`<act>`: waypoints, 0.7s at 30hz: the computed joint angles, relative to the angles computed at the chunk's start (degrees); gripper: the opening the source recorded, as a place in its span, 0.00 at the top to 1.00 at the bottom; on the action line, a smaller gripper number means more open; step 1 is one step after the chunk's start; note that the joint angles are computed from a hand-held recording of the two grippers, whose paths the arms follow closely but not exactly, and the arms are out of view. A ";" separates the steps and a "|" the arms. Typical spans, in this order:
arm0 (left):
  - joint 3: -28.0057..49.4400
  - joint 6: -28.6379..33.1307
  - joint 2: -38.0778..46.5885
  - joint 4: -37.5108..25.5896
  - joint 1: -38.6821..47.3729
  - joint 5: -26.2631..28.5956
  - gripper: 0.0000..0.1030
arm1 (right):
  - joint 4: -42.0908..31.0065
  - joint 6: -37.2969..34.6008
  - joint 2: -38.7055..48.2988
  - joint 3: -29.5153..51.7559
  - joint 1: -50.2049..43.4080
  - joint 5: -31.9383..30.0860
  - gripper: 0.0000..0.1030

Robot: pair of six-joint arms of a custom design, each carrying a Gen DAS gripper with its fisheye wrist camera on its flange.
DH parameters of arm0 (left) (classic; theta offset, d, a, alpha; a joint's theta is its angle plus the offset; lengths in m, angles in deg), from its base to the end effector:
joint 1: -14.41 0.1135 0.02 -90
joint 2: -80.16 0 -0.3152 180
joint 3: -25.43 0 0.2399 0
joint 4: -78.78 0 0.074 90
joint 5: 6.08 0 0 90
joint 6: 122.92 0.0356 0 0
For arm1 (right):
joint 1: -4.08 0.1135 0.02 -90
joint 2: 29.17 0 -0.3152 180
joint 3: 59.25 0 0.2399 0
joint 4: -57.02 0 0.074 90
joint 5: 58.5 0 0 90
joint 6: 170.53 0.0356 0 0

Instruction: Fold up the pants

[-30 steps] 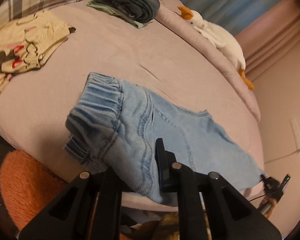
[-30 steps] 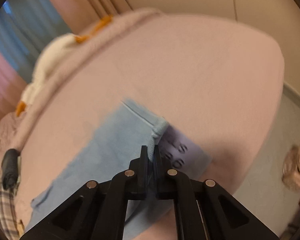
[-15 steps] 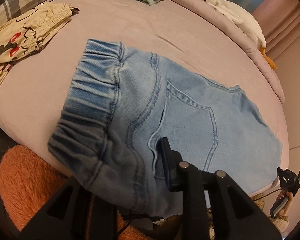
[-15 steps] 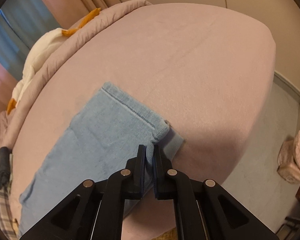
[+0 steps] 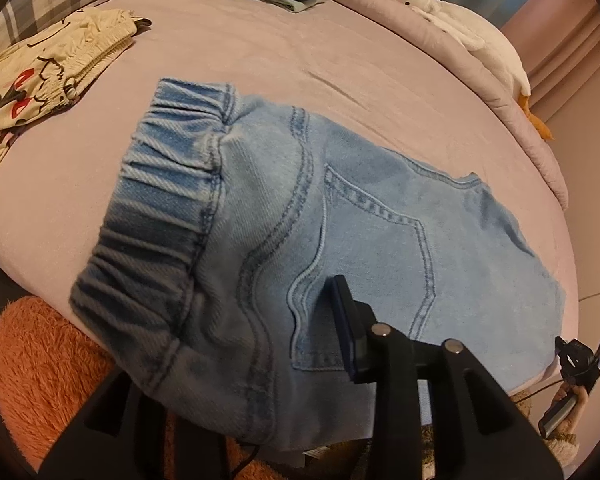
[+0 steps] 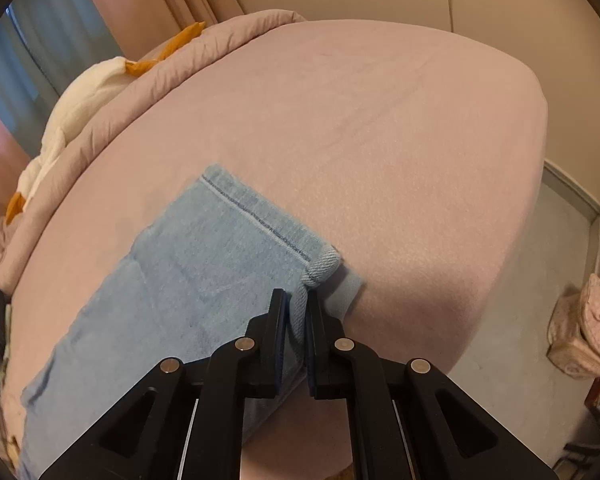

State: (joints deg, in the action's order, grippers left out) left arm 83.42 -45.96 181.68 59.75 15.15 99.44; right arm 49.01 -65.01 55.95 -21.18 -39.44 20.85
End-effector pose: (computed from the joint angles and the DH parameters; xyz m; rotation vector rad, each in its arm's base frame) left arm 0.3069 -0.0056 0.1610 -0.2315 2.6542 -0.4304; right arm 0.1634 -0.1461 0.1626 1.1712 2.2176 0.0358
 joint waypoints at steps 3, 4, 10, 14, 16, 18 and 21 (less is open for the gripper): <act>0.17 1.98 -0.18 -0.57 0.18 1.70 0.56 | -1.50 0.73 -0.54 0.67 1.33 1.86 0.95; 0.12 1.99 -0.37 -0.69 0.23 1.72 0.56 | -2.61 1.14 -0.76 1.28 2.38 3.26 0.95; 0.28 3.75 -8.17 -5.22 0.87 0.04 0.27 | -13.95 4.79 -3.86 5.99 11.02 13.04 0.70; 0.54 5.11 -12.84 -4.56 5.13 6.57 0.22 | -19.74 6.20 -7.57 8.56 19.00 17.28 0.42; 2.60 5.72 -11.46 -5.77 7.00 8.89 0.22 | -22.48 7.80 -9.28 10.38 24.90 20.56 0.41; 4.25 6.12 -11.10 -6.63 6.53 3.25 0.22 | -23.66 8.51 -10.34 11.69 29.54 21.03 0.40; 3.80 7.22 -11.42 -1.76 8.07 1.34 0.17 | -25.11 9.45 -9.92 15.56 39.00 21.45 0.35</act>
